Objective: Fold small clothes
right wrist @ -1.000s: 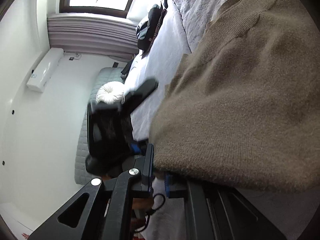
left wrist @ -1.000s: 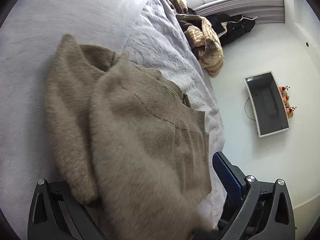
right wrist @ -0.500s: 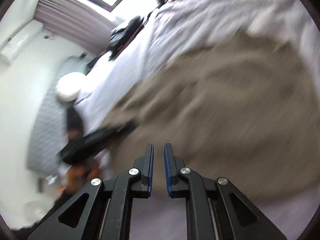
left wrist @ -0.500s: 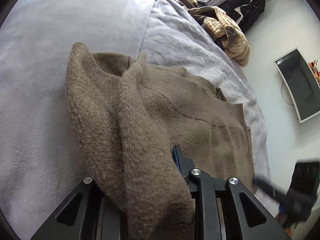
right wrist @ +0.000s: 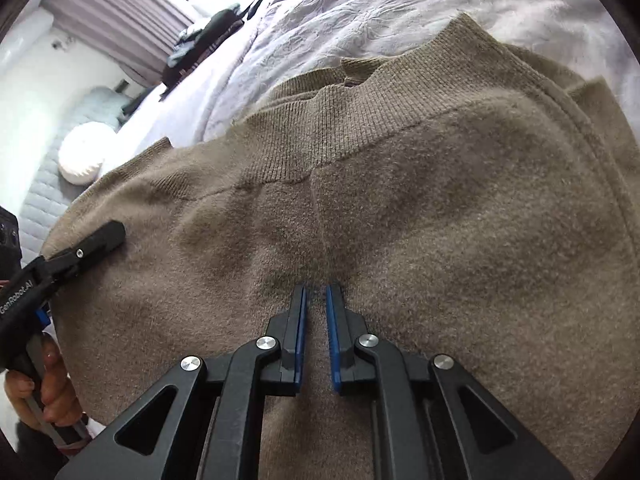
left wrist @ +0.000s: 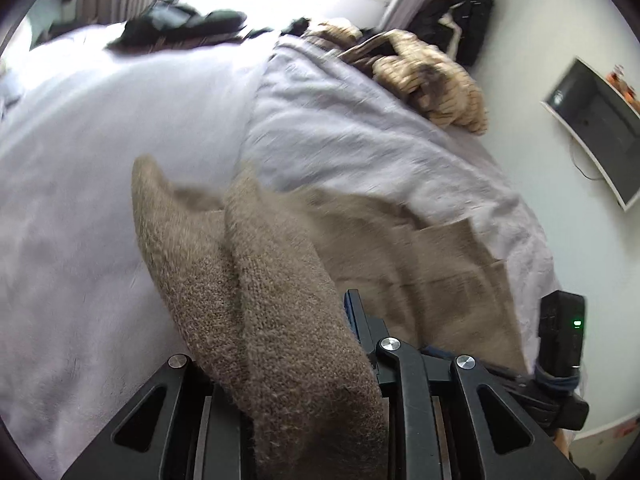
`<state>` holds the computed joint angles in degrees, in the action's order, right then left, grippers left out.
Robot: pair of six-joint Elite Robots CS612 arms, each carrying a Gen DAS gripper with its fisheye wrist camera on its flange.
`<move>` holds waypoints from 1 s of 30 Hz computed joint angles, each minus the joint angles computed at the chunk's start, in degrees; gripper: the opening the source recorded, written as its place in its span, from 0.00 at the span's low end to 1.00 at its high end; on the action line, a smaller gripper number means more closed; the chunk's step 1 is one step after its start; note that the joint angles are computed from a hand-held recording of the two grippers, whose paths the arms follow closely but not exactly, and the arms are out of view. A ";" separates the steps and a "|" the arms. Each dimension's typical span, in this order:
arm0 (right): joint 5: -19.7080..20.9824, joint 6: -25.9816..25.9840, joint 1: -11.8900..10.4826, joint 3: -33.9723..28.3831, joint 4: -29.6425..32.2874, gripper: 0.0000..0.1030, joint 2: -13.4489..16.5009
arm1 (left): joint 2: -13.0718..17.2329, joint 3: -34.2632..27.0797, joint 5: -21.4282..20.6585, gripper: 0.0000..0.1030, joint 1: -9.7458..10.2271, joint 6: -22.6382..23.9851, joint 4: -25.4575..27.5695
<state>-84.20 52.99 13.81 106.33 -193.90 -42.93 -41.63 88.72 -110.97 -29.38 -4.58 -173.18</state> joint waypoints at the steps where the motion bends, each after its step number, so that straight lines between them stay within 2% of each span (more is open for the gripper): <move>1: 0.82 1.29 -0.23 0.88 -2.23 0.11 -0.09 | -0.64 0.57 0.39 0.24 -0.56 0.88 -1.14; 6: 2.02 6.41 -1.27 6.75 -13.98 0.11 -0.79 | -2.91 1.91 0.31 0.24 -3.69 5.24 -3.22; 11: 1.82 13.55 -2.96 14.00 -24.88 0.15 -1.41 | -2.98 1.15 0.31 0.24 -8.29 9.89 -0.29; 14: 1.61 15.53 -3.41 15.72 -27.79 0.15 -0.85 | -2.05 0.76 2.91 0.24 -11.69 14.89 2.30; 17: 2.26 19.58 -3.80 17.71 -34.12 0.15 1.10 | -1.06 0.49 6.88 0.24 -14.35 17.20 4.90; 18: 3.16 21.78 -4.01 17.99 -38.07 0.15 2.56 | -0.76 0.51 8.76 0.25 -15.11 17.43 5.19; 20: 3.88 23.25 -4.24 18.33 -42.14 0.14 3.99 | -0.70 0.97 9.86 0.40 -15.63 17.53 5.08; 21: 3.89 23.53 -4.18 18.09 -43.74 0.14 4.72 | -0.76 1.08 8.52 0.54 -15.59 17.50 5.22; 22: 4.01 23.69 -4.25 18.08 -44.65 0.14 5.07 | -0.87 1.31 7.28 0.63 -15.56 17.47 4.79; 26: 3.38 26.70 -4.10 16.86 -48.77 0.14 7.14 | -2.02 3.06 6.10 0.63 -15.61 18.65 0.76; 29: 3.01 29.63 -4.10 16.36 -52.97 0.18 8.46 | -3.07 4.36 3.24 0.64 -14.72 17.04 -3.46; 30: 2.78 31.95 -4.17 15.92 -56.33 0.22 9.62 | -3.26 4.67 2.94 0.64 -14.31 15.84 -5.23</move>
<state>-81.42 84.93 9.64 122.25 -250.23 -33.31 -44.89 93.39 -108.03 -43.69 11.26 -178.42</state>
